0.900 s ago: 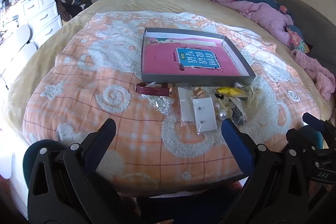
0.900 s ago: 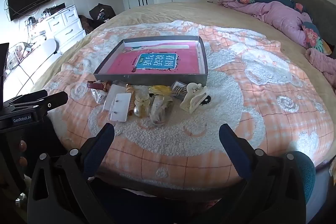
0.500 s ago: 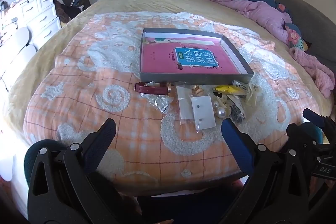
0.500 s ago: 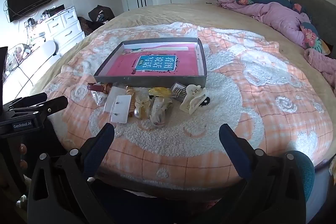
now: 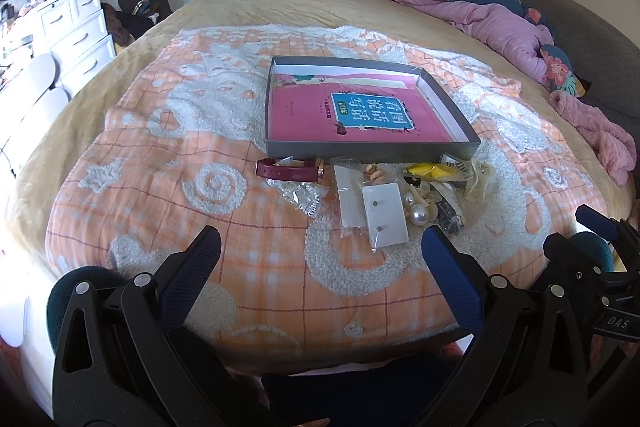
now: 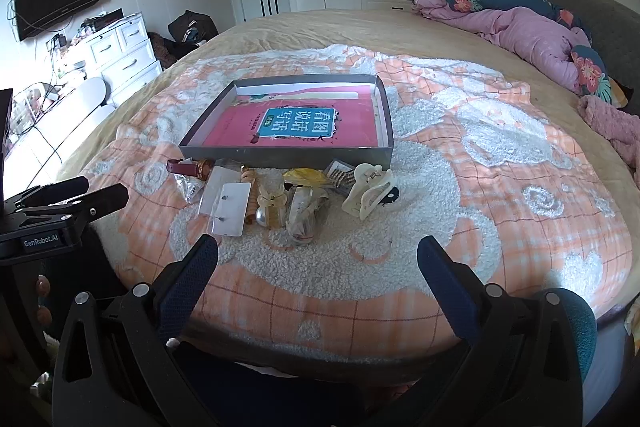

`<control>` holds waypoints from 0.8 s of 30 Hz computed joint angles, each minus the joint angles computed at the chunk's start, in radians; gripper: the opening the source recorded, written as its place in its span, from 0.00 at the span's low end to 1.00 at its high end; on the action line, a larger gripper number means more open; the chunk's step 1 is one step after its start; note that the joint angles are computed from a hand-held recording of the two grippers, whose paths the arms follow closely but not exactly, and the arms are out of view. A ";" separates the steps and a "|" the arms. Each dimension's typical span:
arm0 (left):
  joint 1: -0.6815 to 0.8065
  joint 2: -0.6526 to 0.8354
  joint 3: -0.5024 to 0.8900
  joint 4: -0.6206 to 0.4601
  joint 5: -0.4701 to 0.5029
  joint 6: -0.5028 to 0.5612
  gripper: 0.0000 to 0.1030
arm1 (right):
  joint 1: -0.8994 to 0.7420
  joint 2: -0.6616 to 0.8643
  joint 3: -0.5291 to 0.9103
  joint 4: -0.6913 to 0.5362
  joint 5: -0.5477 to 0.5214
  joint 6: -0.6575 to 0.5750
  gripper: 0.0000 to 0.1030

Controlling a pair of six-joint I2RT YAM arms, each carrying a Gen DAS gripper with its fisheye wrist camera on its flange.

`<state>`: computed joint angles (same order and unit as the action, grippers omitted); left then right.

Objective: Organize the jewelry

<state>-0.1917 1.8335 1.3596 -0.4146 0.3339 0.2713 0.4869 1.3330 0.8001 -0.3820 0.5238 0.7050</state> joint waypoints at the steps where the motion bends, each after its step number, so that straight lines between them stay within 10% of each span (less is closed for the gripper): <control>1: 0.001 0.000 0.000 0.000 0.002 -0.001 0.91 | -0.001 -0.003 0.001 -0.003 -0.001 0.000 0.96; 24: 0.004 -0.001 -0.001 0.002 0.005 0.001 0.91 | 0.000 0.006 0.004 0.005 -0.004 -0.010 0.96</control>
<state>-0.1878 1.8325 1.3583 -0.4130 0.3390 0.2720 0.4864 1.3390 0.8040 -0.3770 0.5202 0.6952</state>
